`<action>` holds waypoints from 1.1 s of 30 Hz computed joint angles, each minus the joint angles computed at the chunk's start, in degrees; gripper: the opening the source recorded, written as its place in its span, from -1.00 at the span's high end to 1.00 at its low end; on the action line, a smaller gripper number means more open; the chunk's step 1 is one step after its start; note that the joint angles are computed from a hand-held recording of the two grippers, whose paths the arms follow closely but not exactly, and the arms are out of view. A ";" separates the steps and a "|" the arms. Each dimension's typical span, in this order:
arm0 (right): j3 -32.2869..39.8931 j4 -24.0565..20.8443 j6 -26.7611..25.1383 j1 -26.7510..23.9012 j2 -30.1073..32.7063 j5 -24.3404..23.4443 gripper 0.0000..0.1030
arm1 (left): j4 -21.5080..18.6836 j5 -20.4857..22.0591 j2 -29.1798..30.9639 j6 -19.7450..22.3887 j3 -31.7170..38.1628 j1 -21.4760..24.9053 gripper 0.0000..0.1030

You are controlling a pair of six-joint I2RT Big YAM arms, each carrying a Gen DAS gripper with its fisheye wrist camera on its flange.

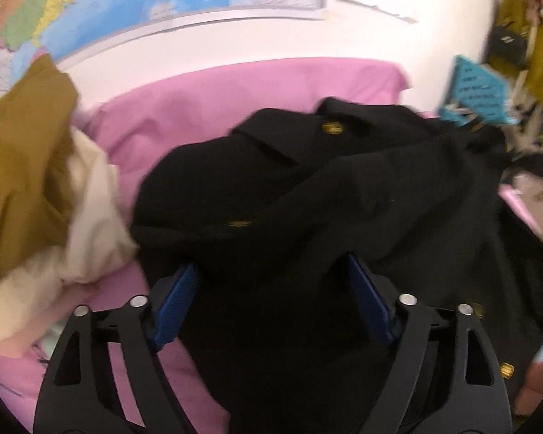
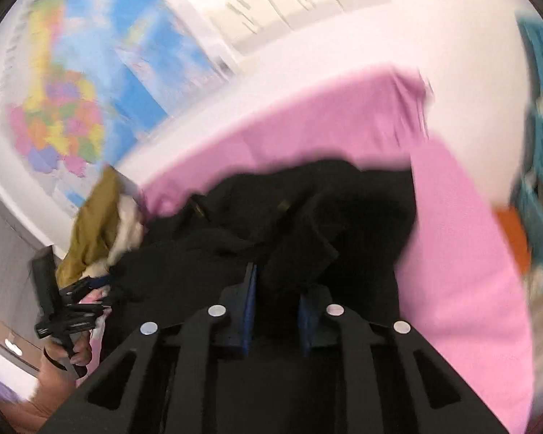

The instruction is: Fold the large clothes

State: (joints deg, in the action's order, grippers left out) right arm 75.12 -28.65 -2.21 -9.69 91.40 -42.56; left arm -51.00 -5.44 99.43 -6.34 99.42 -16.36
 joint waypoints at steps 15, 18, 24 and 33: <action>7.84 -13.41 -4.21 -0.65 6.38 2.22 0.15 | 3.02 2.55 -3.36 -5.66 -5.62 2.94 -0.57; 7.62 -13.23 -4.20 -0.59 6.24 2.40 0.15 | 4.01 3.17 -5.08 -5.55 -7.46 3.11 -0.57; 6.43 -12.33 -2.92 -1.85 5.46 -0.10 0.01 | 5.32 3.84 -7.43 -6.64 -11.36 3.38 -0.62; 3.54 -13.14 -5.69 -5.42 2.56 0.94 -0.30 | 6.56 11.36 -12.91 -9.42 -18.61 4.86 -0.69</action>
State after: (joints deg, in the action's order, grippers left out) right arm 78.66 -41.79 -7.90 -15.11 93.95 -41.62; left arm -44.44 5.92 86.52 -15.75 80.81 -11.51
